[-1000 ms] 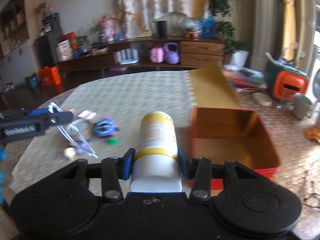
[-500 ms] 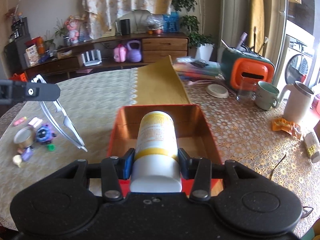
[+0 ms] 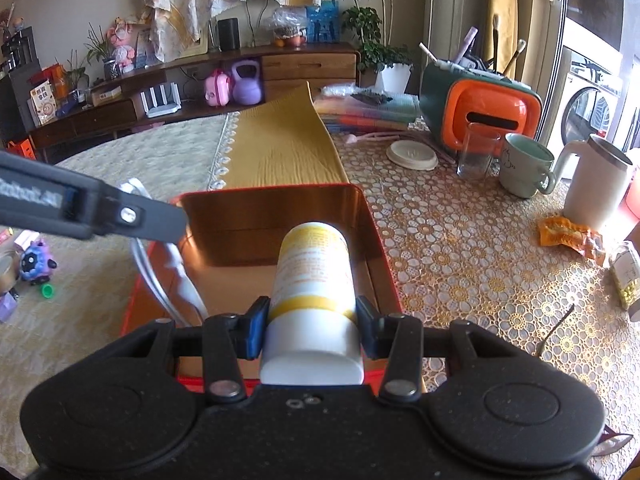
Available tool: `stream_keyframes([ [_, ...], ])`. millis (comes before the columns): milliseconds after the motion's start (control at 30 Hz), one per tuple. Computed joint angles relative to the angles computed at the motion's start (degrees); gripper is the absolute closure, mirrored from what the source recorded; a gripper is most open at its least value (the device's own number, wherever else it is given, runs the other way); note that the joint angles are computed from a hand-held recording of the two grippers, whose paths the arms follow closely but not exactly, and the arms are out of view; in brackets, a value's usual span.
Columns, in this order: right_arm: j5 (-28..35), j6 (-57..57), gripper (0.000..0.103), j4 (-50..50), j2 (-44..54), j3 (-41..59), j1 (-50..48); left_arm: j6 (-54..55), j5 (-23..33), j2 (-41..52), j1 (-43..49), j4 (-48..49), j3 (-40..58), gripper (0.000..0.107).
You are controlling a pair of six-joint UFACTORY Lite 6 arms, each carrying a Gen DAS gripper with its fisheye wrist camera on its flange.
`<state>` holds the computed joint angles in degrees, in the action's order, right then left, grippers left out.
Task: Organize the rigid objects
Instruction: 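Carry the sunglasses and bottle into the red tin box with both grippers, then open both grippers to release the items and withdraw from the box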
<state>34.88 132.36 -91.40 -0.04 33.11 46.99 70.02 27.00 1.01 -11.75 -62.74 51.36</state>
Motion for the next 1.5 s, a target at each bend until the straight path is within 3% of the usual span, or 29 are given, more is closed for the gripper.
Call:
stream_keyframes([
  [167,-0.38,0.78,0.059,-4.23,2.53,1.02,-1.26,-3.25,1.54,8.15,-0.92,1.6,6.7,0.07],
  [533,-3.6,2.15,0.06,-9.28,8.78,4.35,-5.52,-12.22,-6.39,21.63,-6.43,8.57,16.31,0.07],
  [800,-6.55,1.55,0.06,-9.54,9.7,4.86,-7.51,-14.4,-8.7,26.17,-8.58,10.44,18.75,0.07],
  [1100,-4.73,-0.05,0.056,-6.37,6.2,3.22,-4.98,-1.03,-8.87,20.76,-6.88,-1.8,11.51,0.069],
  [1167,-4.52,-0.5,0.055,-5.05,4.78,2.73,-4.29,1.79,-8.56,18.18,-6.22,-4.18,9.01,0.06],
  [1400,-3.55,-2.87,0.051,0.4,0.42,1.67,-1.34,9.58,-7.49,7.42,-3.36,-8.93,-0.42,0.055],
  [1500,-2.1,-4.28,0.046,3.29,-1.26,1.73,0.97,11.74,-5.98,2.62,-1.22,-9.76,-3.96,0.047],
])
